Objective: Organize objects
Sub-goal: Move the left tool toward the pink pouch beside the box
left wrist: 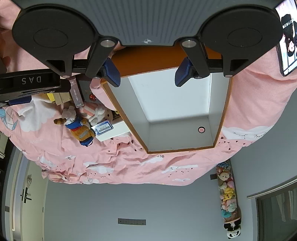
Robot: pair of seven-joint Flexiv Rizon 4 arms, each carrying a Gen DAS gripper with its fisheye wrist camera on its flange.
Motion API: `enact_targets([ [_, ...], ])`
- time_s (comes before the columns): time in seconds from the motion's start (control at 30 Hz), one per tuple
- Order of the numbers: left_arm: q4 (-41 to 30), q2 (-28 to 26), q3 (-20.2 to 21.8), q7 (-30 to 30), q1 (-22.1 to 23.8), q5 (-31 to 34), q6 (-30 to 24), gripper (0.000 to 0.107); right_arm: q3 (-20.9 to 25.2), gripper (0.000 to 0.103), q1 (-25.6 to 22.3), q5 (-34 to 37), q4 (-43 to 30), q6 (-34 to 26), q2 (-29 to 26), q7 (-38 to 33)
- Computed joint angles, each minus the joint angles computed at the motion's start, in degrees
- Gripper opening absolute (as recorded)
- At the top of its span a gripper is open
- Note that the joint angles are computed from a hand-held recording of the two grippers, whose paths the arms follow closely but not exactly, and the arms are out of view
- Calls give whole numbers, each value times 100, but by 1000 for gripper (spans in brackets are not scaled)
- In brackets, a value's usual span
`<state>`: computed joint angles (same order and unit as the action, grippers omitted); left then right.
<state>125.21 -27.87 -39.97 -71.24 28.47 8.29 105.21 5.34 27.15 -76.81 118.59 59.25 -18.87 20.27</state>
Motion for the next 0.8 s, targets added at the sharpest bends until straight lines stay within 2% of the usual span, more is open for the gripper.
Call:
enact_targets([
  [0.23,2,-17,-48,-5,39,15,1,79,0,102,4,65,-9,10,-2,-49],
  [0.3,52,-105,67,-22,-81,56,154,79,1,102,0,84,-7,25,-3,-54],
  [0.4,141,-101,6,-129,-11,190,199,78,-40,102,-93,-26,34,328,-8,50],
  [0.43,-39,-180,47,-90,-93,157,91,76,-55,102,-130,-72,47,446,-12,117],
  [0.47,-40,-187,8,-54,-56,139,75,75,-70,102,-165,-112,59,553,-16,187],
  [0.5,-32,-112,-218,-77,140,129,-191,74,-92,102,-206,-172,82,661,-11,292],
  [0.6,-34,-178,-486,151,317,82,-201,70,-96,102,-273,-106,124,756,4,325],
  [0.63,-45,-215,-516,218,316,88,-147,66,-118,99,-300,-164,142,819,16,394],
  [0.7,-125,-280,-404,393,181,163,-18,59,-133,87,-372,-208,150,984,7,412],
  [0.77,-227,-330,-558,534,236,177,-213,51,-125,69,-412,-94,153,1046,-5,304],
  [0.8,-284,-399,-553,669,170,155,-163,48,-127,67,-432,-29,155,1091,-17,237],
])
